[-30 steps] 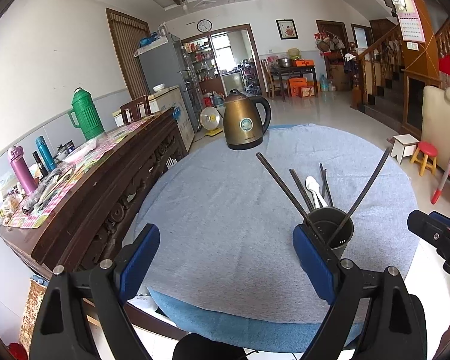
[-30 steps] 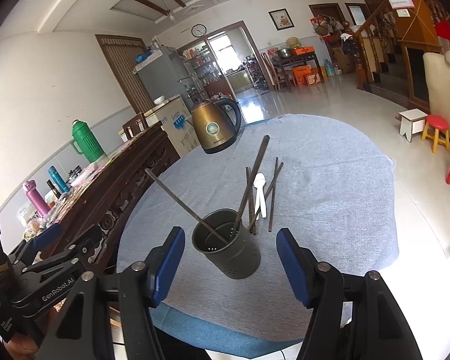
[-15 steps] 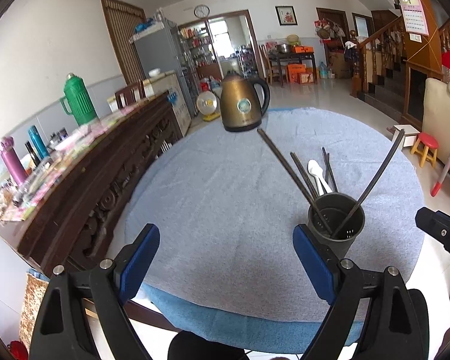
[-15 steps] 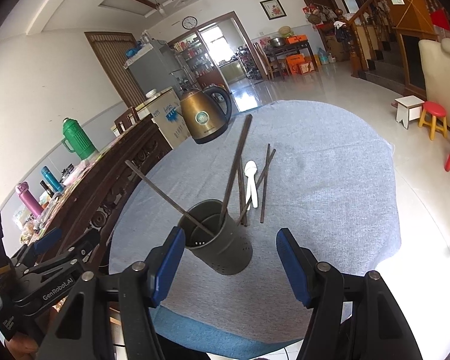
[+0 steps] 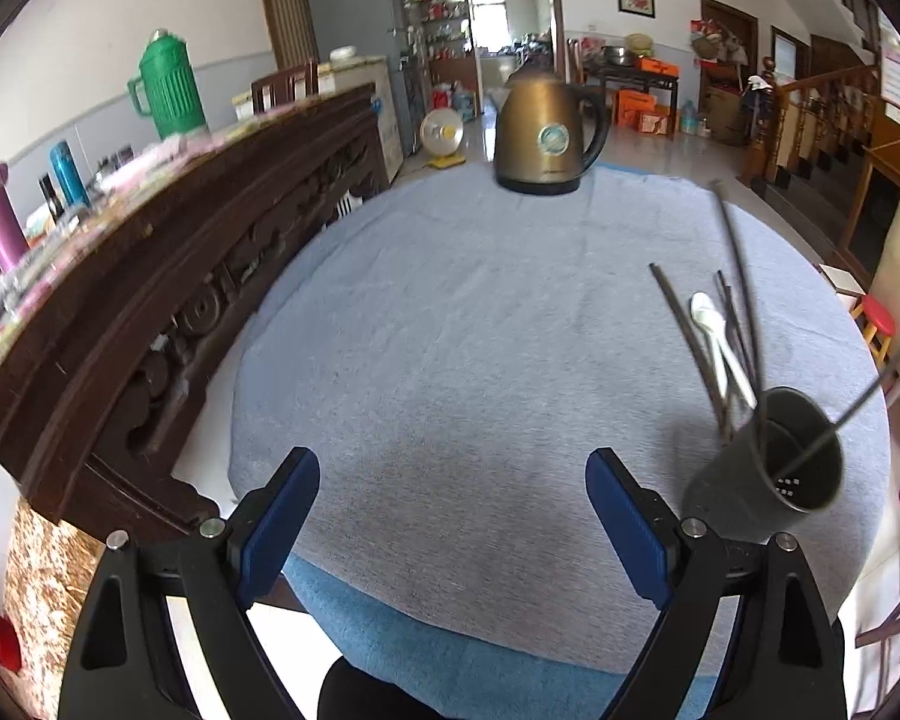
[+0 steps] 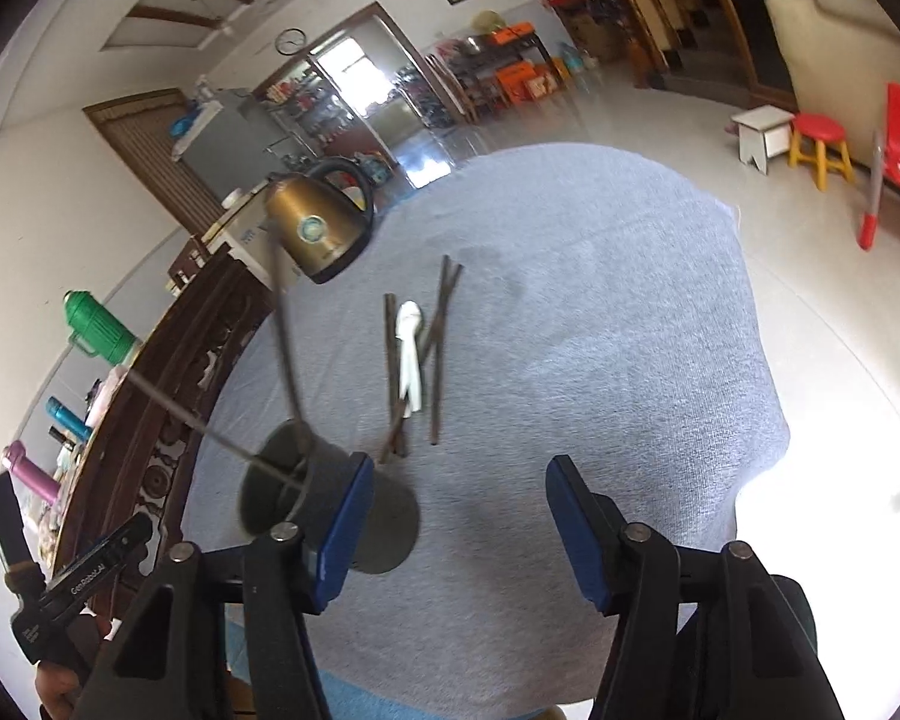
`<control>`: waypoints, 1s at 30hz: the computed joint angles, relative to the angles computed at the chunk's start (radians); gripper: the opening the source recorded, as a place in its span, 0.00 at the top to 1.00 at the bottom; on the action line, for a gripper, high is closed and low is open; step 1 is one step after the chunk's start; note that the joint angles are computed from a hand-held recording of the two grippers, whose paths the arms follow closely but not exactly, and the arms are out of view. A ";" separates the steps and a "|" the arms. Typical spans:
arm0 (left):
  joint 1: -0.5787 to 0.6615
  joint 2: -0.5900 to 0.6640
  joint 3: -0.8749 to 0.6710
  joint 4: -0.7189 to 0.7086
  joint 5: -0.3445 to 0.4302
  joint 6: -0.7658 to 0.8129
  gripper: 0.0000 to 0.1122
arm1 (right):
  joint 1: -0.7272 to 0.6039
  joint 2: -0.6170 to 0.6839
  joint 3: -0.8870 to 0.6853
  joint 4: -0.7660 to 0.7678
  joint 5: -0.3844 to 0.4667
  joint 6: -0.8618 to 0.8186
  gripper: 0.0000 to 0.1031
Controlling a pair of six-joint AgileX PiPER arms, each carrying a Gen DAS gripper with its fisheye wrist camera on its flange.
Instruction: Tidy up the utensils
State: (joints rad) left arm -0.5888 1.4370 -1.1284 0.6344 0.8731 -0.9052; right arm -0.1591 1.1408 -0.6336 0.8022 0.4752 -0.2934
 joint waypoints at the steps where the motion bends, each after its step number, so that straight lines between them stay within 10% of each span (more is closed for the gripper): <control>1: 0.022 0.009 0.004 -0.021 -0.020 0.016 0.19 | -0.019 0.028 -0.003 0.041 0.005 -0.041 0.46; 11: 0.146 0.142 0.003 -0.142 -0.151 0.154 0.30 | -0.106 0.367 -0.145 0.362 0.066 -0.379 0.52; 19: 0.279 0.331 -0.174 -0.429 -0.207 0.501 0.58 | -0.025 0.685 -0.553 0.168 0.059 -0.234 0.56; 30: 0.334 0.712 -0.832 -0.669 0.060 0.789 0.62 | 0.032 1.194 -1.454 -0.214 0.378 0.223 0.59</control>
State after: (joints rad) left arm -0.2548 2.1485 -1.9606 -0.0347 0.9331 -0.1163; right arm -0.1273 2.3350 -2.0876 0.5881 0.8530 -0.0708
